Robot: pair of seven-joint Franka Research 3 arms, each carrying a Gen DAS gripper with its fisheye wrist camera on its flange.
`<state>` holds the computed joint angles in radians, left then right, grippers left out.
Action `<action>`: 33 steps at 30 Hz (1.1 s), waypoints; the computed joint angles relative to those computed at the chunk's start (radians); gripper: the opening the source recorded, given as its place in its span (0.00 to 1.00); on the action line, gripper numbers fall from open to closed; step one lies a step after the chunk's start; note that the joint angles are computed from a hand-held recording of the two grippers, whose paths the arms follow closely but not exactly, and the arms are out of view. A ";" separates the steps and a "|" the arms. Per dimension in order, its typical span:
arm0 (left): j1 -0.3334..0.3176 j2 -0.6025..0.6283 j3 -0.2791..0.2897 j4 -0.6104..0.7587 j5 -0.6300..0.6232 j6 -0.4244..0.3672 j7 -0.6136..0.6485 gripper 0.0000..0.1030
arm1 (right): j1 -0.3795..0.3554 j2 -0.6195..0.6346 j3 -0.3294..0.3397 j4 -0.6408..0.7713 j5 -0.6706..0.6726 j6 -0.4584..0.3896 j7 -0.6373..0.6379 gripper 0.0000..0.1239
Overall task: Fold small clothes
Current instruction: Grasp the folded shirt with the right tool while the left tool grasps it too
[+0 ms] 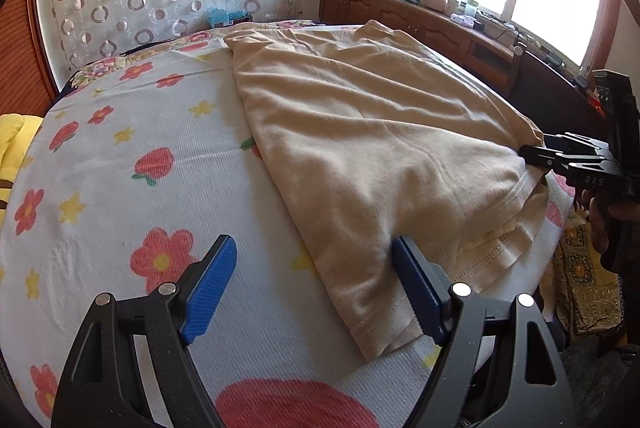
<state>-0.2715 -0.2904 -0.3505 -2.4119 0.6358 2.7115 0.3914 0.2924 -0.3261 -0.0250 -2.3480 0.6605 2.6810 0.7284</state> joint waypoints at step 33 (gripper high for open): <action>0.075 -0.080 -0.042 0.021 0.062 0.104 0.004 0.04 | -0.002 -0.004 -0.054 0.083 0.385 -0.197 -0.306 0.09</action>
